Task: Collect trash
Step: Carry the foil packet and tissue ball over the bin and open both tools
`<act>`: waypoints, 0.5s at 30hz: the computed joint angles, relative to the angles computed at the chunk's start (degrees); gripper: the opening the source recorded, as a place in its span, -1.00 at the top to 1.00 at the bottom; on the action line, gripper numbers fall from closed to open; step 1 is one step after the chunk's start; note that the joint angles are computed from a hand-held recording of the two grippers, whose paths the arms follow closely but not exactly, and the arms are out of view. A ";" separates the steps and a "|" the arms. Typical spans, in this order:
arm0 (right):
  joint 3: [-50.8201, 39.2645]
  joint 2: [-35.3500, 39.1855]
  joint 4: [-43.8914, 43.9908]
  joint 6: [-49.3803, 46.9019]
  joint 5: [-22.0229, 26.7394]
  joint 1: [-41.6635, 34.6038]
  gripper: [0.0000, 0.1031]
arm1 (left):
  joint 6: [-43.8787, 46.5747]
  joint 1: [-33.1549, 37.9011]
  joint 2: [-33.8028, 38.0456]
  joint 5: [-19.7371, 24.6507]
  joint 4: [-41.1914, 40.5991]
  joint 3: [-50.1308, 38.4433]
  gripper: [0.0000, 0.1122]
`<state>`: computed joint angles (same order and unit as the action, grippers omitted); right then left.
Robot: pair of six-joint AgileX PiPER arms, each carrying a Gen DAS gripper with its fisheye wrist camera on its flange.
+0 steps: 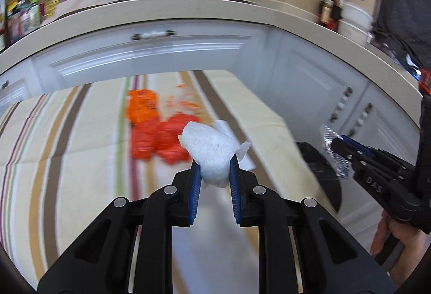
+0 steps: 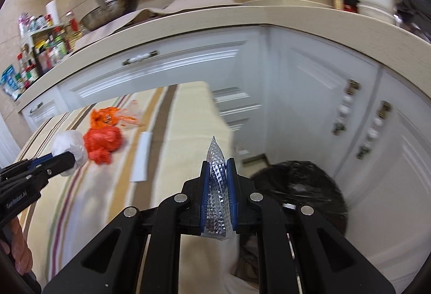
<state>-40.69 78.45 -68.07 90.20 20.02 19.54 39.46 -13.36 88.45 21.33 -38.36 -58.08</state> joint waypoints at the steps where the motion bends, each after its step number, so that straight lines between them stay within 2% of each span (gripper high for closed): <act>1: 1.30 -1.30 -0.25 0.20 -0.34 -1.19 0.74 | -0.73 -1.40 0.29 0.07 0.24 -0.23 0.65; 5: 5.71 -5.55 -1.28 0.00 -2.58 -6.43 0.74 | -8.46 -9.40 2.19 -2.04 6.54 -1.91 0.65; 11: 9.88 -8.18 -3.06 -1.54 -9.38 -16.55 0.74 | -27.55 -19.61 7.12 -4.86 24.17 -5.67 0.65; 15: 11.40 -7.82 -10.30 3.35 -13.95 -22.68 0.74 | -39.62 -24.19 11.18 -4.31 34.79 -9.41 0.65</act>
<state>-29.30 70.63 -78.37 93.55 6.07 -3.14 -0.15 -37.55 99.64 17.02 -3.56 -67.48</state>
